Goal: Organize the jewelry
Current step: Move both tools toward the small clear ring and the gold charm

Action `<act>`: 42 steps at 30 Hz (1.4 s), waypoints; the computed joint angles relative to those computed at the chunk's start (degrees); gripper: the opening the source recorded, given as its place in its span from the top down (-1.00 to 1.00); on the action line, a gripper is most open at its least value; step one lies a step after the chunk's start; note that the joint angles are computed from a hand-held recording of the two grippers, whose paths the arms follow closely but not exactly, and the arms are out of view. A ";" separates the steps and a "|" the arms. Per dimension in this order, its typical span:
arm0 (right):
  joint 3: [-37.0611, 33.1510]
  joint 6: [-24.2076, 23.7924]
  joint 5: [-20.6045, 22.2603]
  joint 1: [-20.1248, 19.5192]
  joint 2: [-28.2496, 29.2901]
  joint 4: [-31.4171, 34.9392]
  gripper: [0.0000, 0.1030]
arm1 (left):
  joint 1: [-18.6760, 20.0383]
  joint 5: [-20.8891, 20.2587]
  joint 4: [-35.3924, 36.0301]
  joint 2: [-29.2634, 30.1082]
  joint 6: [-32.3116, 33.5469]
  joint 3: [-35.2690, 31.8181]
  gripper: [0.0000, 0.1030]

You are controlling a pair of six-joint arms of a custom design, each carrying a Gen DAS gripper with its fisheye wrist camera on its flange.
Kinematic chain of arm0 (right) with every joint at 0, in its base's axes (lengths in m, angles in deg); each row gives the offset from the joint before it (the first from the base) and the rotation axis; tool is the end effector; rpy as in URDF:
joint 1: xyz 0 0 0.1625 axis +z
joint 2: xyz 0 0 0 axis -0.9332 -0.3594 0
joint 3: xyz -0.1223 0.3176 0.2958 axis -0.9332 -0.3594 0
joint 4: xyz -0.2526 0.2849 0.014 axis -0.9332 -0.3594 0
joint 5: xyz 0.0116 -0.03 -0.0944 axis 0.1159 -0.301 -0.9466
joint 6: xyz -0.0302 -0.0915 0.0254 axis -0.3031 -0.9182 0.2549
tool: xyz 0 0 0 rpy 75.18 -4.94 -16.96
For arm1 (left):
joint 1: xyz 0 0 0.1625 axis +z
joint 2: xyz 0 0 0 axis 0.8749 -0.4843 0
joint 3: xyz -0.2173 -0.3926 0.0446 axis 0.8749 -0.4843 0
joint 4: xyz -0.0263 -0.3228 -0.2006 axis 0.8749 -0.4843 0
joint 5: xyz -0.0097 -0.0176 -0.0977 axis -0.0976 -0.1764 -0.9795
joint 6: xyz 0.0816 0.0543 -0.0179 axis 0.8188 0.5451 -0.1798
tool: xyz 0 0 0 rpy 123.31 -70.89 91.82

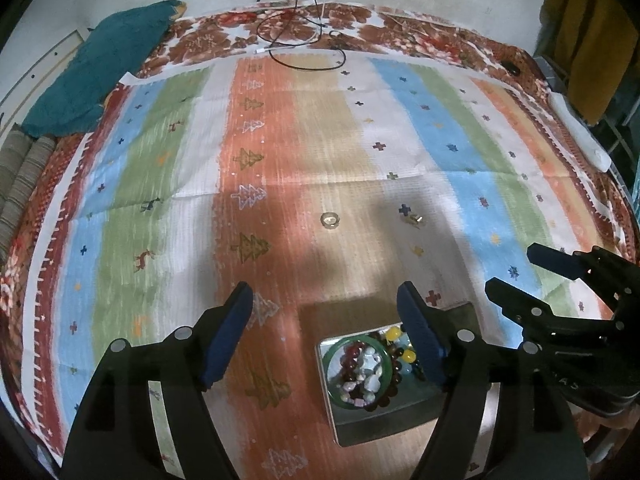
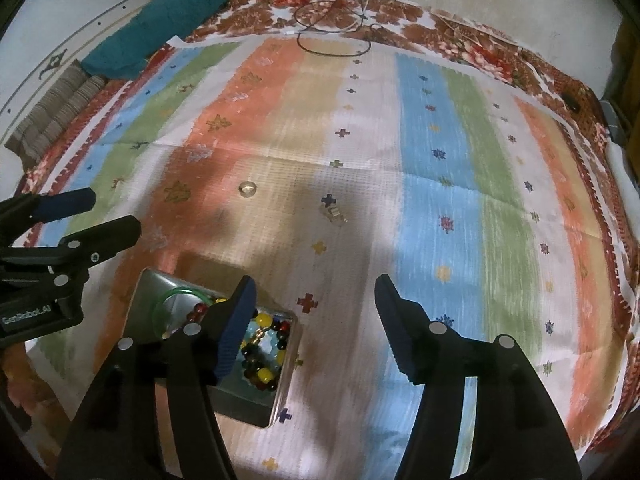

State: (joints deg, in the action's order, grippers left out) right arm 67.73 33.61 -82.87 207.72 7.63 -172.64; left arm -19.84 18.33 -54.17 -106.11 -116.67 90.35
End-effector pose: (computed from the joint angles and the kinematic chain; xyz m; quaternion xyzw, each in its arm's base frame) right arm 0.4655 -0.3244 -0.0199 0.2121 -0.8950 0.1607 0.3581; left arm -0.0609 -0.3245 0.3843 0.1189 0.9133 -0.2128 0.3262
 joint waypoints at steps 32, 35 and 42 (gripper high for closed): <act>-5.39 -3.02 0.48 -6.34 4.16 2.03 -0.25 | 12.16 0.18 -18.38 13.74 16.29 -1.93 -0.45; -5.87 -3.31 0.57 -6.81 4.59 2.28 -0.25 | 13.49 -0.30 -19.58 15.14 17.42 -2.38 -0.44; -7.21 -4.73 1.18 -7.67 5.77 2.90 -0.25 | 16.01 -0.76 -21.14 18.33 19.06 -3.54 -0.32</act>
